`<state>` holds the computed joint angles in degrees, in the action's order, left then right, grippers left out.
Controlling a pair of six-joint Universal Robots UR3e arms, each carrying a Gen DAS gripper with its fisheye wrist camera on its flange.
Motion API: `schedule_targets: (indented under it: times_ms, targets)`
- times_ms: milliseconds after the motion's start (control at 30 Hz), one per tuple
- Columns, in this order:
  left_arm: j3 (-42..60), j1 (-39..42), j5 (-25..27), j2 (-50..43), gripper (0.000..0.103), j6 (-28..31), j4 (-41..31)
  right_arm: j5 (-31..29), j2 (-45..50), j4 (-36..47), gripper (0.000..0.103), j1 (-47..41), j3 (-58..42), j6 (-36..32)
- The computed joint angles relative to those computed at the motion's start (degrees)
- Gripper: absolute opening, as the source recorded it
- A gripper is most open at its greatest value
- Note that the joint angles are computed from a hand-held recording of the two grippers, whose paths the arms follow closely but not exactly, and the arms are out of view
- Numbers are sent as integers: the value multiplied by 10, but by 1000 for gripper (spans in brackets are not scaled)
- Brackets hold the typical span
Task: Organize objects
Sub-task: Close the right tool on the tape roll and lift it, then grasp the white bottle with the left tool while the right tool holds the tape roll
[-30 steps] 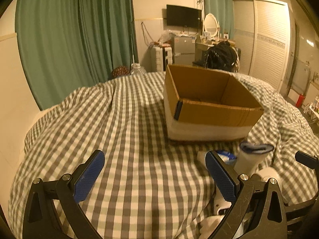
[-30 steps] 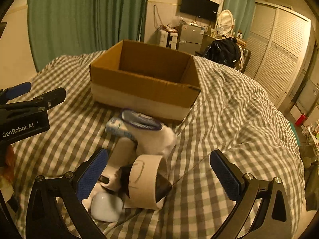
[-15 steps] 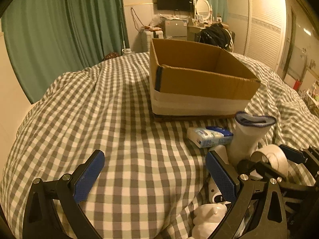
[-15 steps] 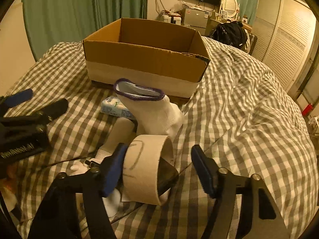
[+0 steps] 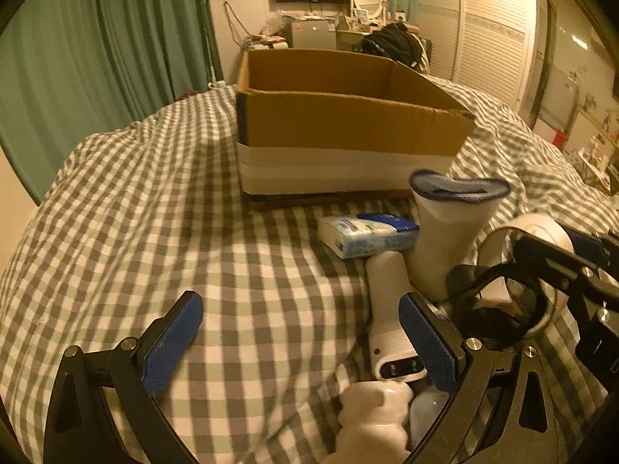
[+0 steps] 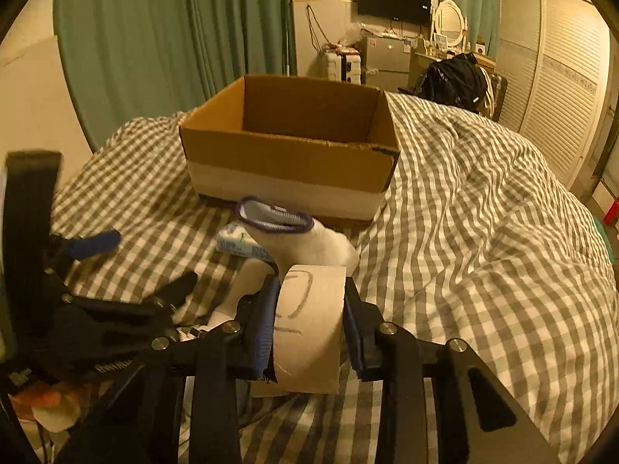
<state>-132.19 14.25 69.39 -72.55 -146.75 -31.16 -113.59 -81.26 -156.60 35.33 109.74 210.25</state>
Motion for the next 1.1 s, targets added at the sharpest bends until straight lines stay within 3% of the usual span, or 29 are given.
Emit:
schedule_targets:
  times_ms: [333, 633, 800, 867, 967, 1033, 1100]
  targets:
    - [-8, -38, 23, -22, 103, 25, -5, 19, -22, -29, 29, -18, 33, 2]
    - [-5, -78, 47, -70, 103, 35, 32, 12, -54, -40, 29, -30, 51, -6]
    - [-18, -138, 96, -112, 102, 55, 103, 20, -74, -59, 29, -46, 73, -12]
    - [-10, -139, 93, -116, 100, 55, 90, 23, -80, -66, 29, -51, 82, -14]
    - [5, -120, 62, -101, 81, 64, 36, 34, -84, -77, 29, -59, 92, -17]
    - [22, -95, 23, -77, 49, 91, -48, 37, -87, -81, 29, -62, 97, -19]
    - [22, -94, 17, -66, 49, 99, -67, 39, -92, -83, 29, -62, 100, -19]
